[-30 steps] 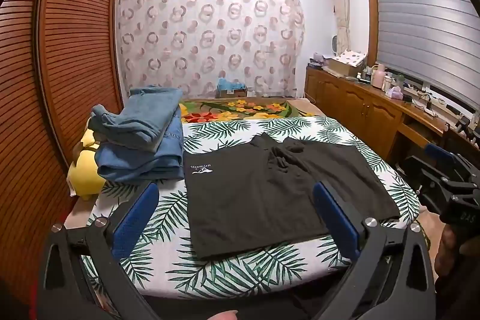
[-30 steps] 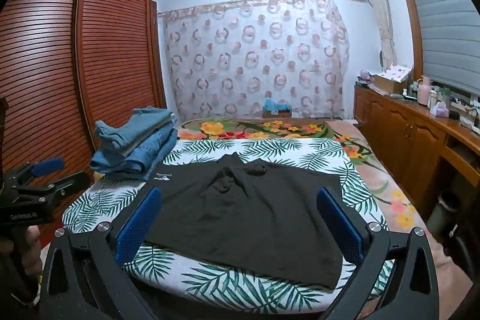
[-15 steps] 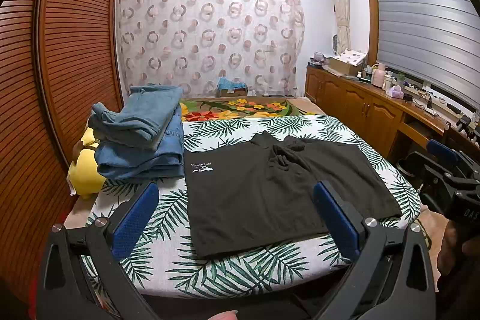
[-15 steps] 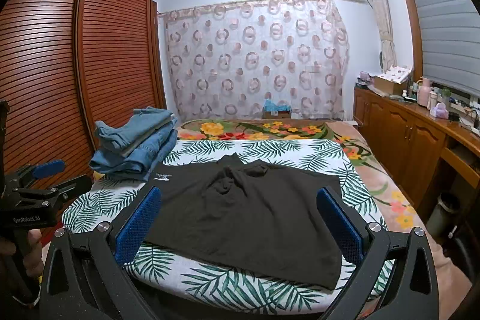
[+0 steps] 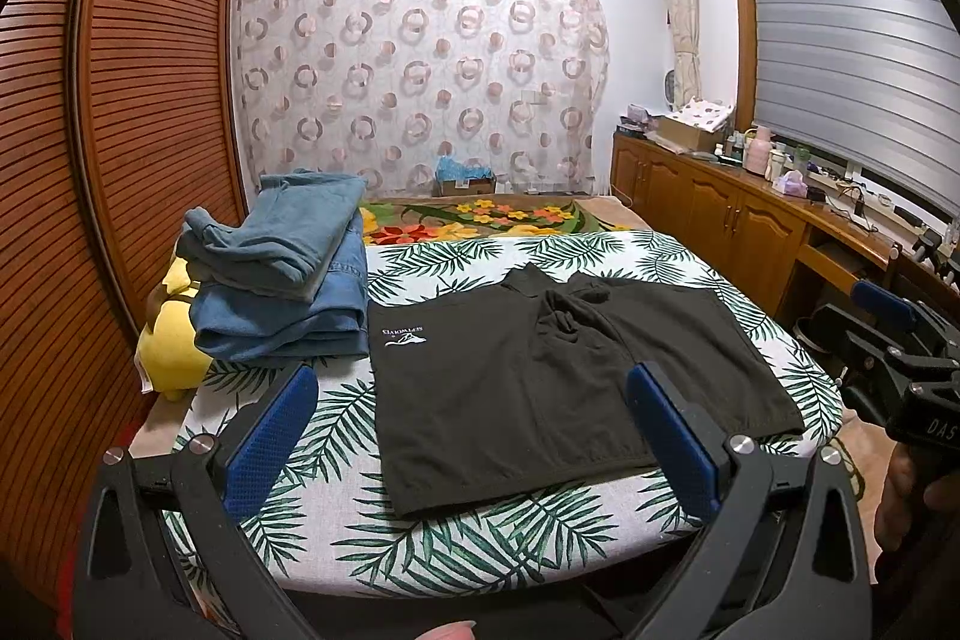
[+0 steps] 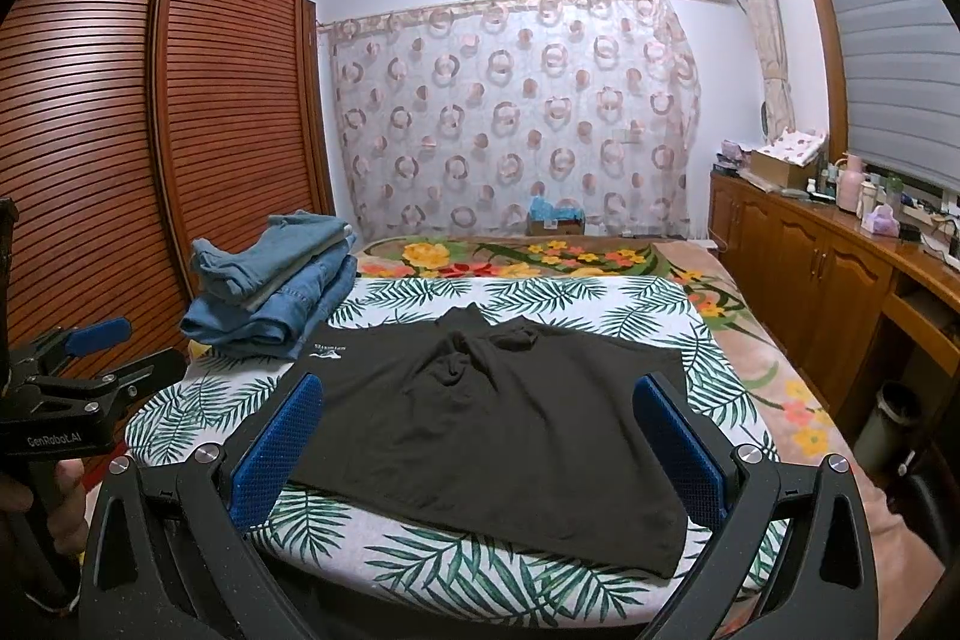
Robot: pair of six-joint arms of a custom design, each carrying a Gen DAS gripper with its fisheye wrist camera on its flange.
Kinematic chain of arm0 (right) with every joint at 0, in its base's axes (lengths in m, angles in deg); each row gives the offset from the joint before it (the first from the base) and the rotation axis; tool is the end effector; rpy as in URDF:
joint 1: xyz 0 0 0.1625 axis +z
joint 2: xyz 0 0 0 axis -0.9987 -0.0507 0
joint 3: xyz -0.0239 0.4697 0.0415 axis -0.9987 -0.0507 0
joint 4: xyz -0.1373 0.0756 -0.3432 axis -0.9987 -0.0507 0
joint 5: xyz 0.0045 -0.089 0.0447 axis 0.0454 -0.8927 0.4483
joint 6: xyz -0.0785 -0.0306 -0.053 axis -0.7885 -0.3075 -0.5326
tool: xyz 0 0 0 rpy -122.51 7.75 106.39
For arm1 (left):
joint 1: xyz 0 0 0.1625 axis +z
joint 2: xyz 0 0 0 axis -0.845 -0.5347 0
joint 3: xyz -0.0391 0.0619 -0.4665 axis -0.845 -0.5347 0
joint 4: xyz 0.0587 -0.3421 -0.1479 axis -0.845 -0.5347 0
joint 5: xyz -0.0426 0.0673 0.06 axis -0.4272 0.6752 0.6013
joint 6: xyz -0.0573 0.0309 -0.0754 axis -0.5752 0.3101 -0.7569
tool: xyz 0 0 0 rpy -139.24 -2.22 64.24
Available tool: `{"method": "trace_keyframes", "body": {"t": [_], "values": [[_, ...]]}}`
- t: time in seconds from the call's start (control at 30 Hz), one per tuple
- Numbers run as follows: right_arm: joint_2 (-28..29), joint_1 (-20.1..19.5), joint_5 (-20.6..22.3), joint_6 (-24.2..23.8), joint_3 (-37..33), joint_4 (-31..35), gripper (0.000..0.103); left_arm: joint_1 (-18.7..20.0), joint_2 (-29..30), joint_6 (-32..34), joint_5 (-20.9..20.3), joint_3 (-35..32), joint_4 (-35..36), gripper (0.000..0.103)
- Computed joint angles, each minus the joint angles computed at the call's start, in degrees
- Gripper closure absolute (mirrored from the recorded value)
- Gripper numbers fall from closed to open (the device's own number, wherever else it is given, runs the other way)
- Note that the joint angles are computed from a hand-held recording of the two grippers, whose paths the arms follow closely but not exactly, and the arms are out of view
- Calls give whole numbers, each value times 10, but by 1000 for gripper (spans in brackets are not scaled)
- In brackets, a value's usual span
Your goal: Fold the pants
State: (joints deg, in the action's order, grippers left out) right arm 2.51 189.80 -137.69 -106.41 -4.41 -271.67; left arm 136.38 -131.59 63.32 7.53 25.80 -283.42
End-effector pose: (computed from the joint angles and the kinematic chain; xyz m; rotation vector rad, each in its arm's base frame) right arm 0.2641 -0.6523 -0.1035 0.8797 -2.1469 1.4382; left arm 0.0462 -0.6739 0.3139 0.5832 2.1085 -1.2630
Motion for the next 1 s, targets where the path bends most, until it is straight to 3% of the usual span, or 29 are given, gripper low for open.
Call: {"method": "trace_keyframes", "body": {"t": [1.0], "values": [[3, 2, -2, -4, -4, -4, 0, -1, -4, -1, 4, 4, 2, 0]]}}
